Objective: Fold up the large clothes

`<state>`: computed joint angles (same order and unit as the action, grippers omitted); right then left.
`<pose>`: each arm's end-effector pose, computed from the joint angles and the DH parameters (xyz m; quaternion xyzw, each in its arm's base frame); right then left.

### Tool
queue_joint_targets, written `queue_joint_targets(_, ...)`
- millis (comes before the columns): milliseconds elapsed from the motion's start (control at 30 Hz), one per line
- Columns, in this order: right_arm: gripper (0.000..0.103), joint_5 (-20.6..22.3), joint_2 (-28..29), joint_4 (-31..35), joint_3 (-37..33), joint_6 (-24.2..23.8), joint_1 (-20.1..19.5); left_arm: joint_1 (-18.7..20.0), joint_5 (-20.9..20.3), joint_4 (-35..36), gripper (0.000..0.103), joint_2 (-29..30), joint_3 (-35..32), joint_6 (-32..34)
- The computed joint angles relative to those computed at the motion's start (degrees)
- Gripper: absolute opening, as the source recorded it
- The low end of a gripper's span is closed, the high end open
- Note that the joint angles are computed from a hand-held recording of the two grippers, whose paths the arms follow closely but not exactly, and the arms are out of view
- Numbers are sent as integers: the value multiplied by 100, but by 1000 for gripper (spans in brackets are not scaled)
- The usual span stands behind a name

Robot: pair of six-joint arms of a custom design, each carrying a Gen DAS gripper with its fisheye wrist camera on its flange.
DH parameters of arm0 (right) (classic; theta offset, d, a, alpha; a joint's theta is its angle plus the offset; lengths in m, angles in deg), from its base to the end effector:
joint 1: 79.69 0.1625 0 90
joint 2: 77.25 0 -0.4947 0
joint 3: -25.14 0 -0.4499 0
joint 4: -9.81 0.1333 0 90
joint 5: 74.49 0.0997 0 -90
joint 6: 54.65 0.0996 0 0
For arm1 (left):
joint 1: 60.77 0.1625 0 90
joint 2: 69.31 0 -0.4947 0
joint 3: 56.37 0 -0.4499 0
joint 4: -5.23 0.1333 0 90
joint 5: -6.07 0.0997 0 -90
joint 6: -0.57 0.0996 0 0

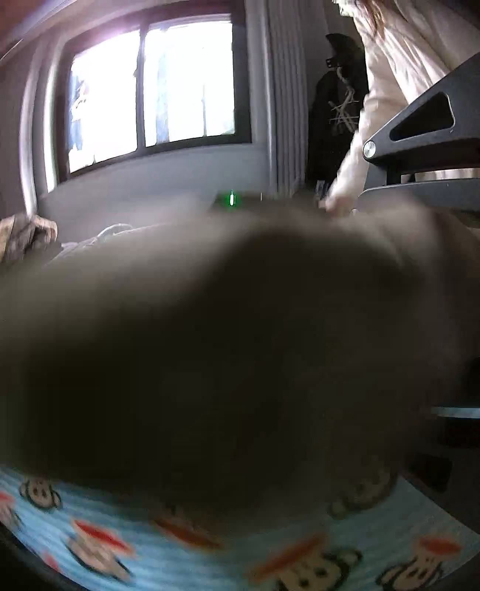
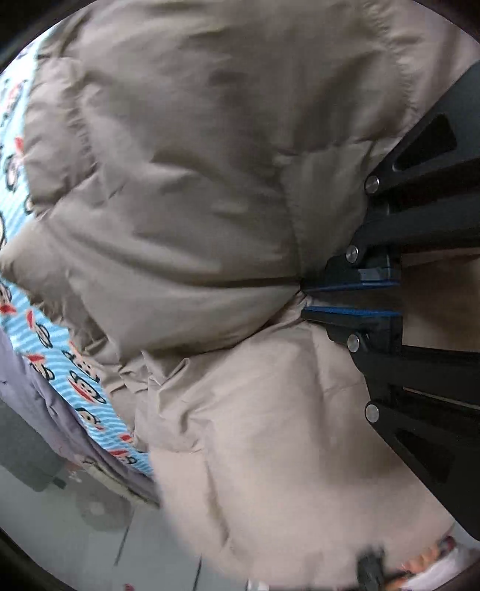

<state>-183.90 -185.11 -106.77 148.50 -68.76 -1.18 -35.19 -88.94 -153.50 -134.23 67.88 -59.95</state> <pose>0.0190 -0.4097 0.4401 0.0062 -0.9812 0.0556 0.1847 -0.4457 -0.3515 0.1420 -0.0375 -0.9950 -0.0008 0.0927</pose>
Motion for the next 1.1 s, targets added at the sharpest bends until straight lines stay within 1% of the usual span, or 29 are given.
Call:
queue_joint_targets(33,8,132,-3,44,-19,-27,-86,-49,29,99,34,102,-166,51)
queue_joint_targets(67,7,321,-11,130,-63,-57,-209,-143,102,404,34,330,-531,162)
queue_joint_targets(133,5,653,-30,298,-129,-72,-426,-254,201,877,34,652,-1018,266)
queue_joint_targets(200,4,998,-41,465,-202,-59,-672,-391,341,1537,34,1121,-1679,383)
queue_joint_targets(233,3,1181,-35,557,-244,-53,-808,-433,388,1743,34,1248,-1863,419)
queue_joint_targets(267,2,1292,-30,606,-270,-46,-890,-502,494,2138,34,1502,-2227,467)
queue_joint_targets(367,1,1744,6,872,-390,7,-1200,-623,743,2877,34,1954,-2874,521)
queue_joint_targets(467,1,2006,29,1230,-594,209,-1363,-713,889,3276,35,2357,-3394,441)
queue_joint_targets(500,1,2079,-25,1333,-679,264,-1420,-729,896,3381,37,2465,-3541,386)
queue_joint_targets(567,2,2289,-234,1538,-887,151,-1596,-766,933,3607,39,2674,-3786,398)
queue_joint_targets(600,3,2319,-321,1576,-959,86,-1655,-725,934,3715,53,2716,-3871,495)
queue_joint_targets(633,3,2327,-462,1596,-1065,12,-1753,-656,922,3704,61,2661,-3816,595)
queue_joint_targets(667,3,2319,-558,1616,-1145,-37,-1826,-659,893,3638,73,2817,-3903,625)
queue_joint_targets(700,5,2296,-704,1638,-1254,-133,-1936,-657,874,3604,80,2949,-3984,675)
queue_joint_targets(733,9,2251,-806,1634,-1320,-193,-1998,-651,848,3577,80,3039,-4033,755)
queue_joint_targets(767,27,2186,-924,1628,-1373,-267,-2067,-639,827,3530,80,3159,-4089,887)
queue_joint_targets(800,61,2096,-1081,1614,-1435,-373,-2157,-599,746,3425,80,3335,-4171,1022)
queue_joint_targets(833,73,2103,-1222,1613,-1460,-487,-2255,-553,643,3363,80,3458,-4230,1045)
queue_joint_targets(867,75,2122,-1382,1650,-1480,-636,-2359,-498,524,3282,86,3574,-4282,1036)
queue_joint_targets(900,75,2113,-1511,1734,-1501,-794,-2431,-442,395,3163,94,3673,-4317,1012)
queue_joint_targets(967,75,2064,-1826,1880,-1465,-1146,-2538,-408,386,3118,95,3806,-4403,970)
queue_joint_targets(1000,75,2171,-1960,2083,-1533,-1451,-2751,-394,410,3194,95,3877,-4490,1004)
queue_joint_targets(1067,75,2399,-2188,2413,-1586,-1878,-3035,-414,443,3316,95,3957,-4606,991)
queue_joint_targets(1100,75,2647,-2267,2747,-1697,-2184,-3289,-423,458,3412,95,3995,-4672,984)
